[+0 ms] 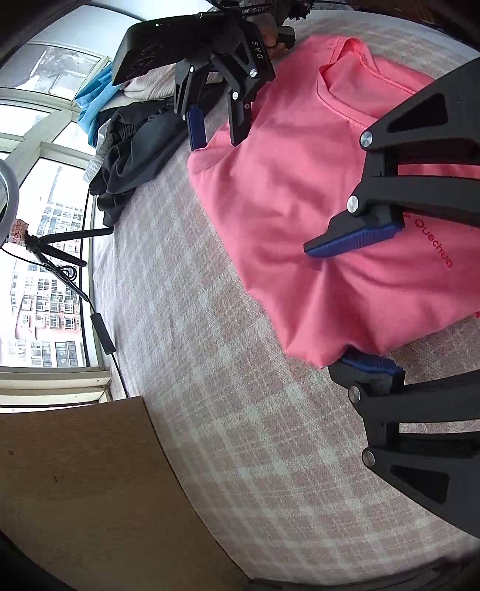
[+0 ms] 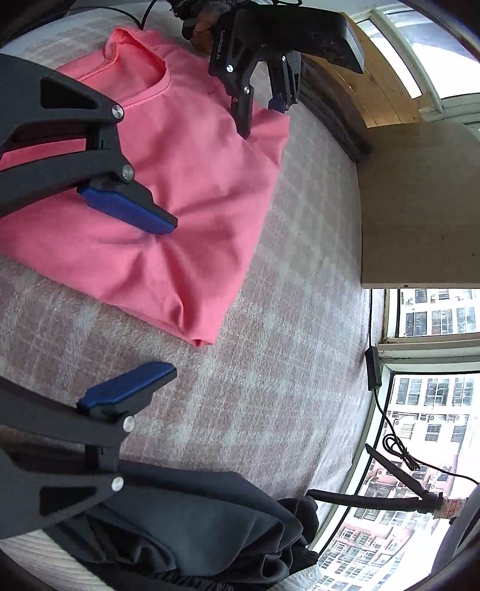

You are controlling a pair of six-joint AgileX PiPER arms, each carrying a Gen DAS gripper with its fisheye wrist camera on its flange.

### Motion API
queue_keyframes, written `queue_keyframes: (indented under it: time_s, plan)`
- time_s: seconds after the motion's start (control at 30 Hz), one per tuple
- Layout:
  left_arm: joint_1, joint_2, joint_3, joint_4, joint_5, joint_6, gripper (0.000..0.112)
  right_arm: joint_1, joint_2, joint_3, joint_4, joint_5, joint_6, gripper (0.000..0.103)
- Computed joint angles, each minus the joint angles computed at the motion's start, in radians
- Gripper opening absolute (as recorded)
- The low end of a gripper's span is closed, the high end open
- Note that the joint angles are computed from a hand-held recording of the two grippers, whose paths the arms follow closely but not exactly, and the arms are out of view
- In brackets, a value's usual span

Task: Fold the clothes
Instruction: 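Grasp the folded pink shirt with both grippers and lift it, then carry the folded shirt with both grippers onto the dark cloth stack and release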

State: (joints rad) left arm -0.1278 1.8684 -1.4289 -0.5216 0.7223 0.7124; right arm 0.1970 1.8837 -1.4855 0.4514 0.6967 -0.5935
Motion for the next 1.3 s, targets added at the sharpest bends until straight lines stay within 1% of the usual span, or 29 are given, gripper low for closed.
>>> queue_keyframes:
  time_s: [0.03,0.07,0.1,0.13,0.17,0.2,0.27,0.3,0.33,0.4,0.43,0.47,0.5,0.57,0.7,0.77,0.87,0.97,1.07,1.17,1.23,1.27,1.3]
  plan:
    - [0.004,0.000,0.001,-0.024,0.009,0.018,0.033,-0.003,-0.002,0.006,0.029,-0.004,-0.035,0.072]
    - [0.011,0.004,-0.002,-0.055,0.022,0.033,0.027,-0.007,-0.003,0.013,0.060,-0.007,-0.071,0.072]
    - [0.024,0.010,-0.005,-0.099,0.042,0.053,0.022,-0.020,0.006,0.004,0.113,0.012,-0.113,0.071]
    - [0.038,0.017,-0.010,-0.139,0.064,0.067,0.020,-0.034,0.016,-0.007,0.163,0.032,-0.152,0.068]
    - [0.051,0.025,-0.014,-0.171,0.085,0.077,0.017,-0.049,0.031,-0.022,0.205,0.055,-0.167,0.062]
    - [0.061,0.029,-0.017,-0.192,0.099,0.078,0.015,-0.065,0.046,-0.039,0.244,0.079,-0.179,0.047]
    - [0.065,0.028,-0.016,-0.202,0.099,0.070,0.013,-0.096,0.078,-0.074,0.313,0.139,-0.195,0.026]
    - [0.065,0.018,-0.007,-0.210,0.091,0.070,0.012,-0.111,0.100,-0.097,0.336,0.182,-0.189,0.010]
    - [0.066,0.008,0.003,-0.219,0.083,0.072,0.012,-0.126,0.110,-0.102,0.368,0.207,-0.193,0.010]
    - [0.070,-0.024,0.024,-0.235,0.069,0.064,0.011,-0.137,0.115,-0.108,0.377,0.230,-0.173,0.009]
    - [0.071,-0.043,0.035,-0.237,0.058,0.053,0.011,-0.133,0.092,-0.086,0.371,0.215,-0.165,0.009]
    - [0.079,-0.064,0.045,-0.253,0.062,0.055,0.011,-0.129,0.070,-0.063,0.365,0.200,-0.155,0.009]
    - [0.086,-0.089,0.058,-0.274,0.066,0.066,0.011,-0.125,0.040,-0.032,0.382,0.178,-0.167,0.009]
    - [0.085,-0.149,0.083,-0.263,0.048,0.054,0.010,-0.117,-0.027,0.034,0.414,0.127,-0.195,0.009]
    - [0.078,-0.271,0.109,-0.186,0.023,-0.012,0.008,-0.098,-0.176,0.127,0.464,0.059,-0.237,0.009]
    - [0.082,-0.334,0.118,-0.153,0.017,-0.040,0.008,-0.082,-0.236,0.142,0.490,0.043,-0.266,0.009]
    - [0.152,-0.396,0.091,-0.165,0.093,-0.069,0.008,-0.044,-0.294,0.131,0.514,0.024,-0.287,0.009]
    - [0.236,-0.454,0.042,-0.119,0.156,-0.111,0.007,0.012,-0.293,0.043,0.486,0.029,-0.215,0.008]
    - [0.352,-0.512,-0.006,-0.126,0.218,-0.066,0.007,0.109,-0.296,-0.050,0.422,-0.017,-0.140,0.005]
    - [0.514,-0.527,-0.076,-0.170,0.296,0.004,0.007,0.214,-0.256,-0.183,0.361,-0.034,-0.056,0.005]
    - [0.650,-0.515,-0.121,-0.247,0.360,0.084,0.007,0.301,-0.211,-0.271,0.303,-0.058,-0.004,0.004]
    - [0.722,-0.493,-0.150,-0.299,0.414,0.137,0.007,0.337,-0.173,-0.314,0.280,-0.072,0.025,0.004]
    - [0.776,-0.473,-0.174,-0.325,0.448,0.177,0.007,0.371,-0.132,-0.362,0.257,-0.082,0.055,0.004]
